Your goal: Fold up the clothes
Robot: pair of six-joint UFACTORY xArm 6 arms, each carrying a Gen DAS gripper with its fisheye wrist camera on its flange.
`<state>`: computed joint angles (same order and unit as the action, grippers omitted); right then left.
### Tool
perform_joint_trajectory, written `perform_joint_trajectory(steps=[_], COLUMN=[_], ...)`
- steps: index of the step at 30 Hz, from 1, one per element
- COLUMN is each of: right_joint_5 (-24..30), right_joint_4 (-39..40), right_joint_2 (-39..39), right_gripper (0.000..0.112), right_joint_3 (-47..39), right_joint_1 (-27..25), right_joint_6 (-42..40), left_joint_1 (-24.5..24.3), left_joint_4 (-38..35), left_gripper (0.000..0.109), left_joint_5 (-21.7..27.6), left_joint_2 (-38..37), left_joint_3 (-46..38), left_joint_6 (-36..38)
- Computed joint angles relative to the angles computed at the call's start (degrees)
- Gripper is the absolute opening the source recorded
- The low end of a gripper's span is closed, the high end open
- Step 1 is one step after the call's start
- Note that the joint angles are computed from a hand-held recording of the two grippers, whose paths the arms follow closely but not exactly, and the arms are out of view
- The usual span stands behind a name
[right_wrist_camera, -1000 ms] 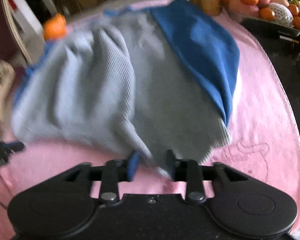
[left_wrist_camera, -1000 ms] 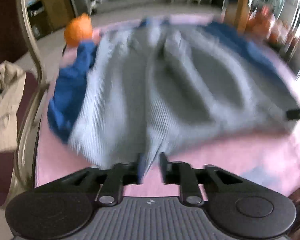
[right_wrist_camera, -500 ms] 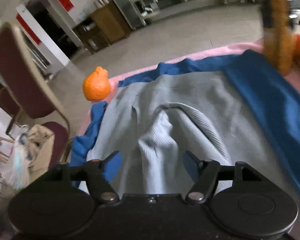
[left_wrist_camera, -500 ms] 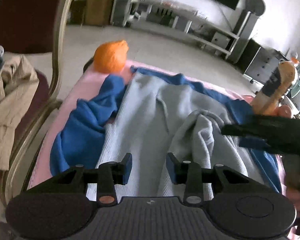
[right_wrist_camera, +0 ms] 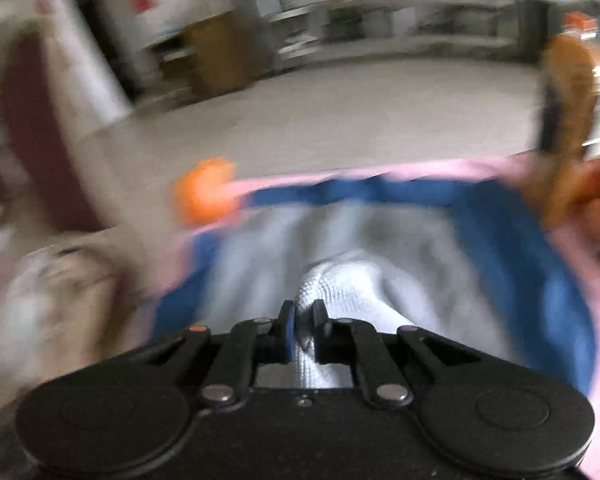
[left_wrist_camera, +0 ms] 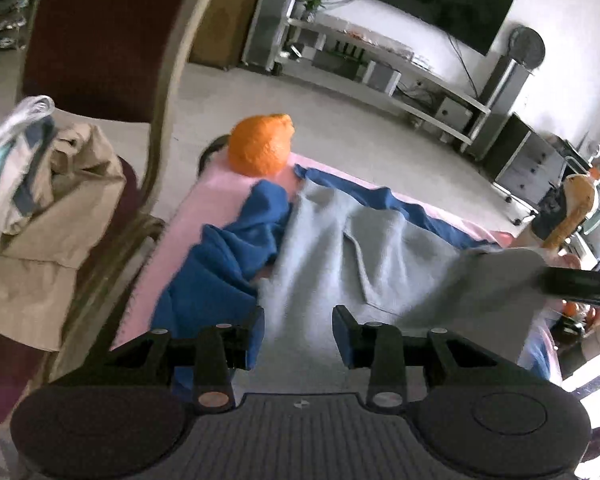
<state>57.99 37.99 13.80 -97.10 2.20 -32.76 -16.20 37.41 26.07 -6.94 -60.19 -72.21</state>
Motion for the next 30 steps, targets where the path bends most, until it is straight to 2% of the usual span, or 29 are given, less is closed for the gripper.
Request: perform_joint_trajectory(steps=[1, 2, 3, 4, 5, 6, 7, 8, 10, 11, 14, 15, 17, 19, 20, 21, 23, 24, 27, 29, 30], right_joint_5=[3.6, 4.8, 3.6, 0.0, -4.8, -7.2, -7.1, -4.7, 3.7, 4.9, 1.1, 2.3, 7.7, 13.1, 14.8, 14.4, 8.6, 7.7, 12.7, 12.4, 12.4], right_joint_4=[3.7, 7.5, 10.9, 12.4, 11.5, 10.0, 6.7, 4.0, 0.0, 1.4, 9.9, 11.6, 8.2, 1.7, 1.1, 2.8, 7.7, 7.9, 2.4, -2.6, -3.1], right_joint_2=[-2.4, -5.7, -9.5, -13.2, -16.3, -18.6, -20.0, -20.7, -20.8, -21.7, -26.5, -27.2, -27.9, -30.9, -31.8, -33.4, -35.6, -35.5, -35.6, -38.9, -40.2], right_gripper=[0.008, 0.008, 0.008, 0.008, 0.008, 0.008, 0.008, 0.008, 0.008, 0.008, 0.008, 0.008, 0.008, 0.008, 0.008, 0.008, 0.008, 0.008, 0.008, 0.008, 0.008], right_joint_3=[1.1, 3.9, 7.6, 11.5, 15.5, 17.8, 19.9, 21.6, 23.0, 22.9, 28.1, 28.6, 29.1, 33.4, 34.7, 36.9, 40.2, 40.7, 43.3, 49.1, 51.1], right_joint_1=[-1.8, -3.2, -4.6, -5.4, -5.6, -6.4, -6.6, -6.3, -7.0, -8.5, -12.3, -14.1, -15.1, -15.2, -16.0, -17.2, -19.2, -19.8, -20.0, -18.6, -18.5], right_joint_6=[-2.8, -5.8, -7.8, -7.4, -5.0, -2.1, 0.0, 0.3, -0.8, -0.4, -2.8, -2.1, -4.3, -8.4, -9.5, -10.0, -10.0, -9.7, -9.8, -11.6, -12.0], left_joint_1=[0.1, 0.2, 0.3, 0.4, 0.1, -0.1, -0.5, -0.9, -1.8, -2.2, -3.7, -3.9, -4.4, -5.2, -5.6, -6.2, -7.4, -8.0, -10.0, -11.7, -12.3], left_joint_4=[1.2, 2.4, 3.0, 3.6, 3.0, 2.4, 1.6, 0.6, -1.2, -1.2, 1.4, 1.5, 0.4, 0.2, 0.4, 0.5, -0.1, -0.4, -1.5, -0.6, -1.8], left_gripper=[0.036, 0.036, 0.036, 0.036, 0.037, 0.036, 0.035, 0.034, 0.034, 0.034, 0.035, 0.035, 0.035, 0.035, 0.035, 0.035, 0.035, 0.035, 0.035, 0.035, 0.035], left_joint_5=[-0.3, -0.5, -1.1, -1.5, -0.7, 0.1, 1.1, 1.2, 1.5, 0.4, -1.0, -1.2, -1.7, -0.8, -0.2, -0.1, -0.9, -1.3, 0.2, 1.2, 0.0], left_joint_2=[-0.8, -1.7, -2.6, -3.5, -4.0, -4.4, -4.5, -4.8, -5.4, -6.3, -9.2, -9.9, -10.9, -11.0, -11.0, -11.1, -11.4, -11.5, -11.0, -10.7, -10.7], left_joint_3=[0.8, 1.6, 2.7, 3.7, 4.2, 4.8, 5.2, 5.9, 7.4, 8.7, 12.2, 13.1, 14.6, 14.8, 14.8, 14.9, 15.6, 16.0, 15.8, 15.4, 15.6], left_joint_6=[-1.2, -2.4, -3.6, -4.8, -5.1, -5.3, -5.0, -4.1, -2.4, -2.3, -5.0, -5.5, -5.3, -5.4, -5.7, -5.7, -5.5, -5.4, -3.8, -2.5, 0.7])
